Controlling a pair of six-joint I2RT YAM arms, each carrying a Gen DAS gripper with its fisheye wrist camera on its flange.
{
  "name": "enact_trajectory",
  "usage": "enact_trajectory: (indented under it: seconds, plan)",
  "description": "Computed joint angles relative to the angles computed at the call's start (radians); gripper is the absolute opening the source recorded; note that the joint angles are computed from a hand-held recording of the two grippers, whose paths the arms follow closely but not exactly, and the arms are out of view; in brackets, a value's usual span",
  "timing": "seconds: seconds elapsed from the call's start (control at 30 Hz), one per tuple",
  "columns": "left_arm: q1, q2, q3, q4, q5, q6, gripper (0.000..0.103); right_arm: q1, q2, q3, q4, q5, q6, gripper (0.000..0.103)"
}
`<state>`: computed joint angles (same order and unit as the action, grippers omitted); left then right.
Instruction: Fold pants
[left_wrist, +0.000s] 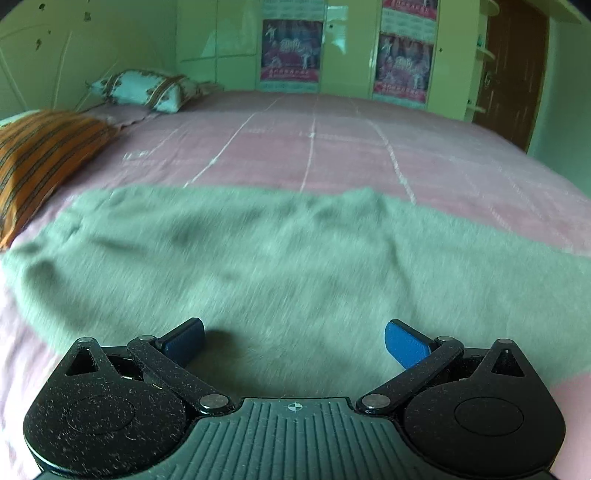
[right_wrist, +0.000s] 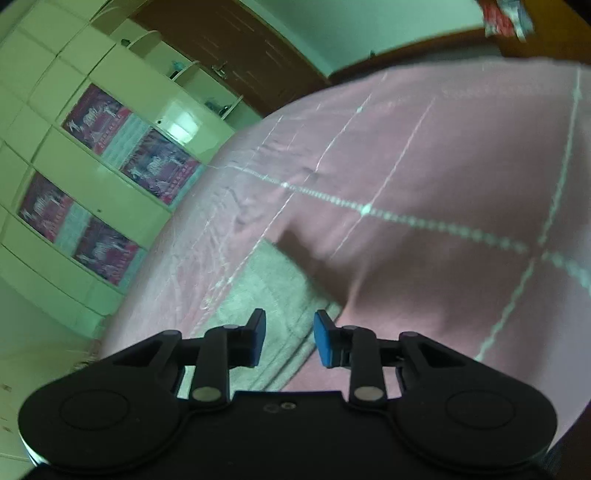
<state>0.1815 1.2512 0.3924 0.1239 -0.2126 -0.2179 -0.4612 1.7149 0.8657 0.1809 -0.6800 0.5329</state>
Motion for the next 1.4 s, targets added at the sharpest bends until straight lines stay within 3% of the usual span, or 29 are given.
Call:
enact_trajectory:
  seconds: [0.13,0.23,0.3,0.4,0.5,0.57,0.7,0.83,0.9,1.0,1.13,1.2,1.23,1.33,1.4]
  plan:
    - [-0.049,0.069,-0.020,0.082,-0.065,0.031,0.103,0.055,0.052,0.043,-0.024,0.054,-0.014,0.020]
    - [-0.053,0.087,-0.019,0.102,-0.070,0.017,0.103,0.087,0.039,0.046,-0.045,0.138,-0.030,0.001]
    - [-0.052,0.092,-0.030,0.130,-0.065,0.018,0.103,0.106,-0.021,-0.019,0.044,0.178,-0.053,0.000]
    - [-0.050,0.088,-0.063,0.180,-0.058,0.027,0.103,0.132,-0.007,-0.010,-0.023,0.265,-0.099,0.000]
    - [-0.046,0.070,-0.070,0.169,-0.050,0.031,0.103,0.112,-0.030,-0.042,-0.002,0.232,-0.058,0.003]
    - [-0.046,0.051,-0.074,0.155,-0.047,0.035,0.103,0.093,-0.080,-0.083,0.036,0.260,-0.004,0.020]
    - [-0.062,0.063,-0.089,0.191,-0.070,0.030,0.103,0.017,-0.012,-0.044,0.029,0.082,0.098,0.021]
    - [-0.084,0.070,-0.115,0.242,-0.101,0.015,0.103,0.052,0.088,0.013,0.019,0.066,0.123,0.019]
    - [-0.146,0.023,-0.067,0.117,-0.184,-0.067,0.103,0.076,0.095,0.003,0.052,0.100,0.110,0.006]
    - [-0.281,-0.054,-0.044,0.102,-0.230,-0.220,0.103,0.090,0.001,-0.089,0.187,0.114,0.087,0.004]
    - [-0.534,0.248,0.183,0.046,-0.359,-0.300,0.103,0.110,0.016,-0.042,0.050,0.189,0.031,0.004]
    - [-0.604,0.424,0.315,-0.056,-0.342,-0.392,0.103,0.091,0.028,-0.066,0.105,0.152,0.048,0.004]
    - [-0.652,0.449,0.351,-0.097,-0.423,-0.452,0.103,0.085,0.020,-0.068,0.096,0.144,0.045,0.004]
    - [-0.719,0.429,0.378,-0.040,-0.431,-0.525,0.103,0.056,-0.008,-0.066,0.064,0.079,0.041,0.020]
    - [-0.761,0.504,0.477,-0.016,-0.433,-0.431,0.103,0.040,-0.020,-0.088,0.099,0.030,0.044,0.023]
